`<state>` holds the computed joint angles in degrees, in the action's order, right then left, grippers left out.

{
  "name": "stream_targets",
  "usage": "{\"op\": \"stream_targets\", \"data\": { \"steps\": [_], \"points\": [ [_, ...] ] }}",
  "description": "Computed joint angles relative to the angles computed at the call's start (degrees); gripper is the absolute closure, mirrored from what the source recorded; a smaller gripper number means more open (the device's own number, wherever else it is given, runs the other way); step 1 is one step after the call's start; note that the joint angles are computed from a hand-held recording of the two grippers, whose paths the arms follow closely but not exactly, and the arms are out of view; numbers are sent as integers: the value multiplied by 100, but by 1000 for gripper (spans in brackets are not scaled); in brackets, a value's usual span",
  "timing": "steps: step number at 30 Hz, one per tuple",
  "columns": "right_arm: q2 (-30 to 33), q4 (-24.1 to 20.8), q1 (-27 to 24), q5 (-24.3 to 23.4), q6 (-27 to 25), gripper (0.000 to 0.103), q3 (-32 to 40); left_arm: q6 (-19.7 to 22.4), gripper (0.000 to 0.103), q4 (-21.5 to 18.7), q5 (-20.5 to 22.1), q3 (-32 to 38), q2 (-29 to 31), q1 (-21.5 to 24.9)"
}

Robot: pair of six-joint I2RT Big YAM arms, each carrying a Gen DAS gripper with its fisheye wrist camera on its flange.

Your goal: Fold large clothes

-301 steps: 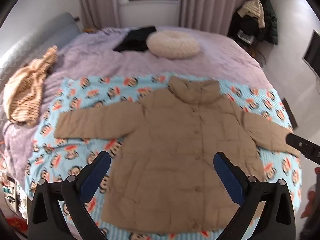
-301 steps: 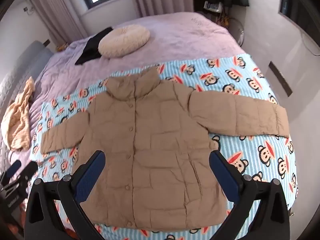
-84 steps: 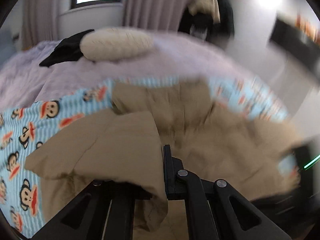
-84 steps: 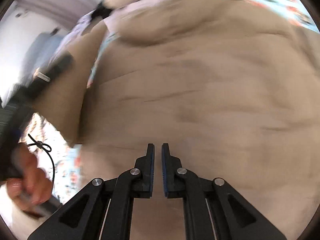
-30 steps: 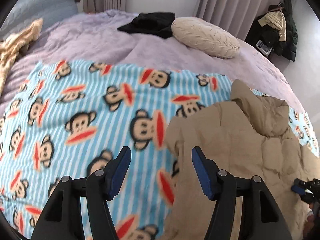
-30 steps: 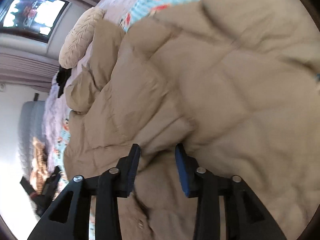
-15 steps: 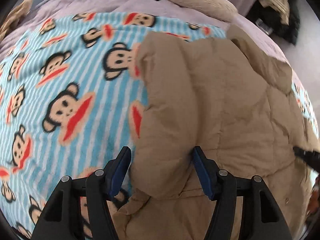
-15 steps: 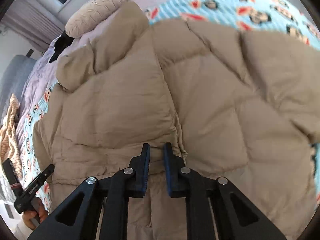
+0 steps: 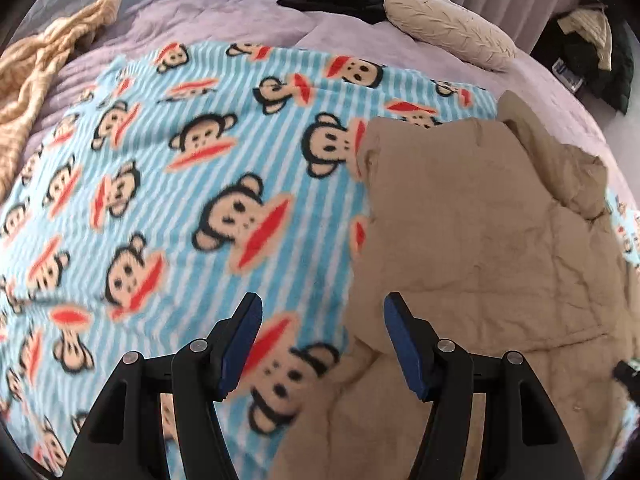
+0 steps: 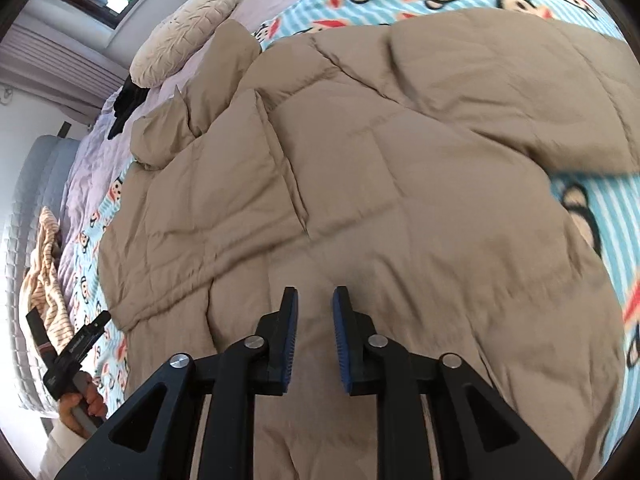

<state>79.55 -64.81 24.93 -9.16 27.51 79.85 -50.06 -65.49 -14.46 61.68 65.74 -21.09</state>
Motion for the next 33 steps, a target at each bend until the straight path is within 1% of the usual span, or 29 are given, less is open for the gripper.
{"op": "stream_targets", "data": {
  "steps": [2,5,6,11,12,13,14,16,18,19,22,24,25,28,30,31,32,33],
  "points": [
    [-133,-36,-15,-46,56,63,-99,9,38,-196,-80,156,33,-225],
    [-312,-132,-48,-76,93,61,-215,-5,38,-442,-219,461,160,-679],
    [-364,-162,-78,-109,99,61,-242,-28,38,-484,-207,566,217,-814],
    [-676,-201,-234,-233,208,50,-434,-234,38,-588,-28,1093,608,-1471],
    [-739,-210,-273,-237,215,49,-470,-272,31,-584,-34,1185,698,-1599],
    [-798,-218,-328,-256,225,47,-501,-310,8,-587,-39,1290,801,-1720],
    [-847,-228,-398,-293,231,46,-524,-367,1,-579,-90,1384,891,-1831],
    [-965,-243,-571,-373,209,45,-604,-422,0,-555,-212,1557,1055,-2017],
    [-1059,-279,-758,-421,168,41,-656,-458,0,-622,-173,1810,1305,-2149],
    [-1097,-299,-883,-457,133,37,-675,-480,0,-662,-158,1912,1396,-2200],
    [-1208,-322,-1272,-585,-23,35,-709,-433,0,-744,-122,2267,1720,-2331],
    [-1260,-319,-1606,-622,-144,24,-695,-423,0,-828,-125,2539,1959,-2421],
    [-1291,-272,-1801,-665,-181,21,-698,-404,0,-837,-103,2628,2043,-2436],
    [-1282,-173,-2405,-916,-201,21,-656,-408,0,-902,-55,2988,2352,-2537],
    [-1208,-94,-2780,-1138,-192,19,-611,-428,0,-941,-44,3214,2542,-2594],
    [-1160,-54,-2950,-1250,-184,8,-587,-445,0,-966,-47,3337,2647,-2621],
    [-1091,4,-3166,-1417,-160,0,-556,-453,0,-1012,-50,3453,2745,-2646],
    [-1071,99,-3305,-1520,-119,0,-559,-442,0,-1062,-37,3573,2848,-2661]
  ]
}}
